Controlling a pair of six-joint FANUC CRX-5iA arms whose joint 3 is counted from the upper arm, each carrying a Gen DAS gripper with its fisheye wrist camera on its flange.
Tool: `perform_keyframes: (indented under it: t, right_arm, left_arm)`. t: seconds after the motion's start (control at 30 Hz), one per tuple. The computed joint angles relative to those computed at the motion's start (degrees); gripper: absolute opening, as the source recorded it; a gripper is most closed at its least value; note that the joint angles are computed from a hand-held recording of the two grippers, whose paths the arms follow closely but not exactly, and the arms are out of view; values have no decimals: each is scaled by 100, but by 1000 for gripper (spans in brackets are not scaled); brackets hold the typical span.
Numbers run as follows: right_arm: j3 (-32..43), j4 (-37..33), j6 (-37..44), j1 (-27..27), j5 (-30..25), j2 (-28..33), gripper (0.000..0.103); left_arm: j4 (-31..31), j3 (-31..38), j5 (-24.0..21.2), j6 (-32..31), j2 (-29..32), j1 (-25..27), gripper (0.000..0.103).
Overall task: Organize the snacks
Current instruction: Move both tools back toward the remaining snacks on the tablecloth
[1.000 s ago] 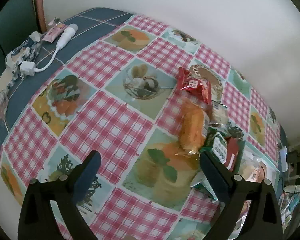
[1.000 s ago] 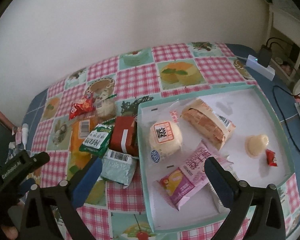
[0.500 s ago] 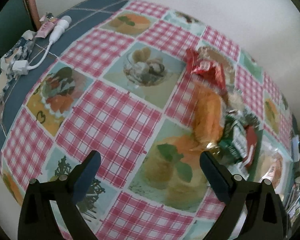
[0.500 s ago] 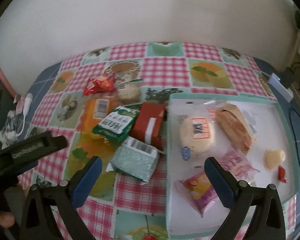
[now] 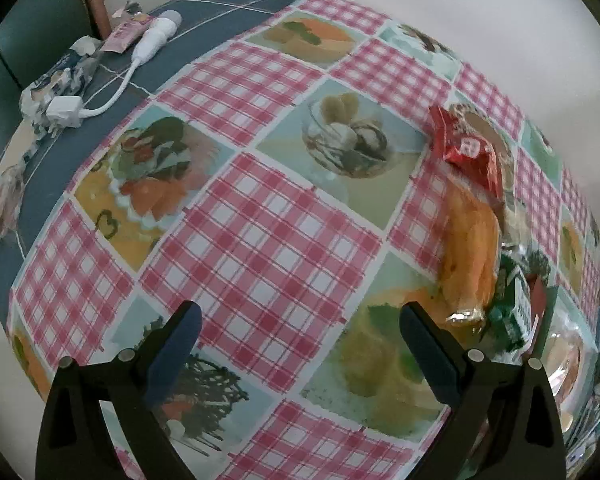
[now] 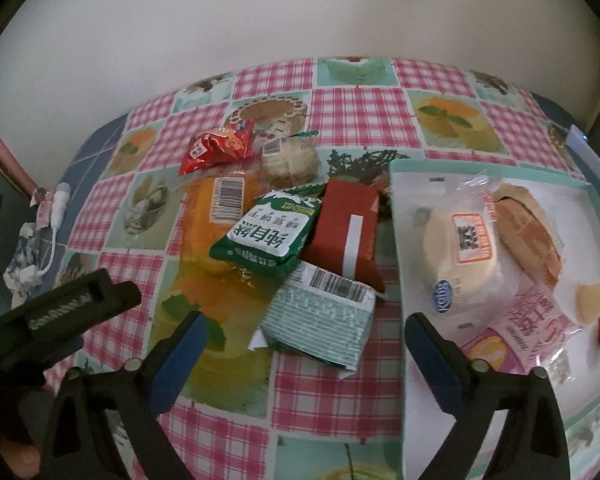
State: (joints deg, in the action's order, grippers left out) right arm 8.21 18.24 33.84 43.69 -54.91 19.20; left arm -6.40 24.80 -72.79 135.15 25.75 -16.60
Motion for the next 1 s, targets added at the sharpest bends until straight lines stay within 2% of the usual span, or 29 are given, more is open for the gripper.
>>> perform_keyframes:
  t: [0.2,0.53,1.0]
  right_arm:
    - [221,-93,112,3,-132,214,92]
    - [421,-98,167,-42,-267,465,91]
    - [623,-255,312,-71,-442,652,76]
  left_arm:
    - [99,-115,153,-97,-75,146,99]
    - [190,306,97,-153,292,162,99]
    - [242,177,210,-204,206,178,99]
